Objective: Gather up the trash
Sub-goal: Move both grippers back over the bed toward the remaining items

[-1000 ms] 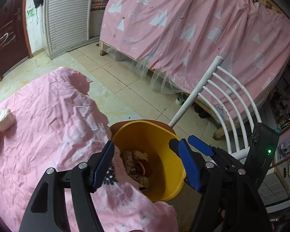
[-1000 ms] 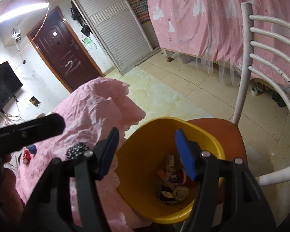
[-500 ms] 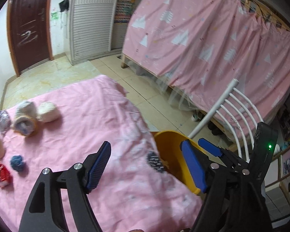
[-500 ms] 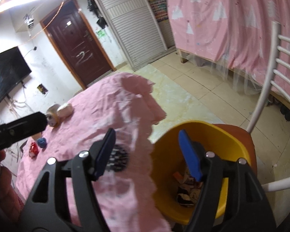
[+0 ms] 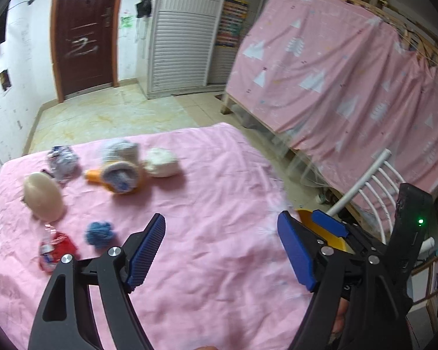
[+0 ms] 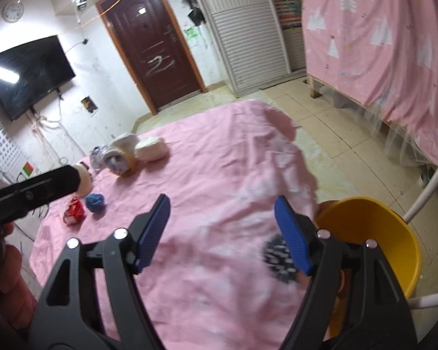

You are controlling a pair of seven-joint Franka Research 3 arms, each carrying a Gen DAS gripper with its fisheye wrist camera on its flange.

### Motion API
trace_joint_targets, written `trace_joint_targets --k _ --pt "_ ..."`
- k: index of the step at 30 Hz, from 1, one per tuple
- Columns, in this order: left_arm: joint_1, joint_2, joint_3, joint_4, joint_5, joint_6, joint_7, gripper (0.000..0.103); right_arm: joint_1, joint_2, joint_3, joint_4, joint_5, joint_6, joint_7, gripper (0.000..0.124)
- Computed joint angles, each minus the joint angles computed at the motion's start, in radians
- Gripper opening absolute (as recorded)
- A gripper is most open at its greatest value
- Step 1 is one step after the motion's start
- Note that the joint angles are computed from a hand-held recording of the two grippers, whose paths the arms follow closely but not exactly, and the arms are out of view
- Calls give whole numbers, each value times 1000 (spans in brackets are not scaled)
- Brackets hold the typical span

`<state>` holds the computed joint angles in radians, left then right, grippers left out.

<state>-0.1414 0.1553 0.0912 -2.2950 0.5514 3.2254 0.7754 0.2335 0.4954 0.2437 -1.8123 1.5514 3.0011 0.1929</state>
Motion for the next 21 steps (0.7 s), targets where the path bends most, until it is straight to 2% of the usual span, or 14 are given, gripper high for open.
trace_joint_targets --k 1,3,5,7,8,10,13,16,19,21 --pt "-38 -9 58 -11 32 4 -31 70 10 3 0 5 -21 0 15 71" --pt "-84 -18 134 -22 94 8 -88 70 22 11 4 15 -61 3 43 71" --pt "-166 -27 262 -26 232 6 -208 71 31 19 13 25 -105 8 73 71" --pt "-226 -33 363 -18 400 -16 -355 72 34 26 26 33 -147 14 99 71" --pt "-238 -35 393 -13 471 -25 -419 73 38 34 29 41 -175 17 123 71" --pt "-212 -40 398 -17 516 -35 -454 73 42 43 42 49 -227 24 160 71" --pt "-152 -48 370 -29 510 -42 -444 74 43 57 62 58 -298 29 210 71" --pt "-60 -52 303 -52 414 -34 -353 74 48 71 77 70 -373 30 269 75" --pt "-9 -50 279 -59 430 -27 -362 74 53 86 93 78 -446 36 314 76" --pt "37 -47 239 -65 400 -29 -332 74 57 95 102 83 -496 38 348 76"
